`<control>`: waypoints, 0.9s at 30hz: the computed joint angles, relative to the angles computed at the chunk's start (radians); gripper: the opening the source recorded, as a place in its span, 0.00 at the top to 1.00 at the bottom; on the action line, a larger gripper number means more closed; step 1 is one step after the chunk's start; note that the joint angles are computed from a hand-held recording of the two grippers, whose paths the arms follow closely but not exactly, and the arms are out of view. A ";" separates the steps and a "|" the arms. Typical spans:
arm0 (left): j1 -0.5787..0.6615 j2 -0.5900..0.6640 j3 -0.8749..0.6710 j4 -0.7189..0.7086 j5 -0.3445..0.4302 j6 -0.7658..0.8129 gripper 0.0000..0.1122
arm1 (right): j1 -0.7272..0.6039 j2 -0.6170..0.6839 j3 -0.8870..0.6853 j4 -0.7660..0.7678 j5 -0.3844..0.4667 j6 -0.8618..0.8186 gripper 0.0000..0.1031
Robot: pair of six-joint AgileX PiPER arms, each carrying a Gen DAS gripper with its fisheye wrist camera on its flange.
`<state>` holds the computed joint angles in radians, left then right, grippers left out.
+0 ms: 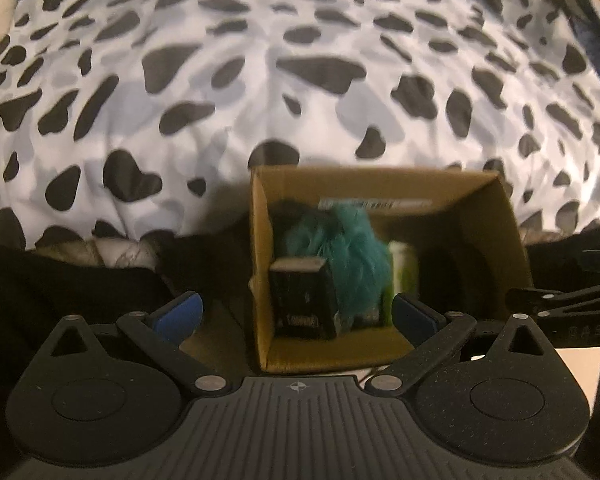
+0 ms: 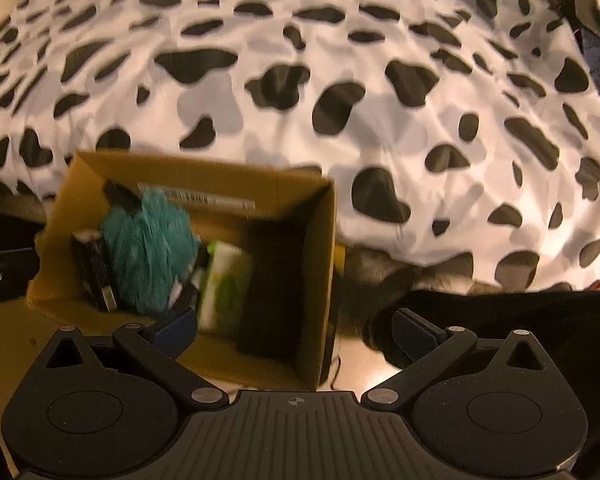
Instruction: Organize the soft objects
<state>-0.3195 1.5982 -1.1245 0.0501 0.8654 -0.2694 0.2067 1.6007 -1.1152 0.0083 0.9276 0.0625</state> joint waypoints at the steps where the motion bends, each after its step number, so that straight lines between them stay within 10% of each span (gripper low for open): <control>1: -0.004 0.013 -0.009 0.007 0.015 -0.007 0.08 | -0.002 0.008 -0.002 0.005 0.012 -0.001 0.00; 27: 0.006 0.142 -0.094 -0.025 0.143 0.024 0.08 | 0.018 0.105 -0.049 0.021 0.097 -0.051 0.00</control>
<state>-0.3134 1.7400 -1.2185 0.0253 1.0081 -0.2451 0.2247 1.7061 -1.1647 0.0290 1.0248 0.0120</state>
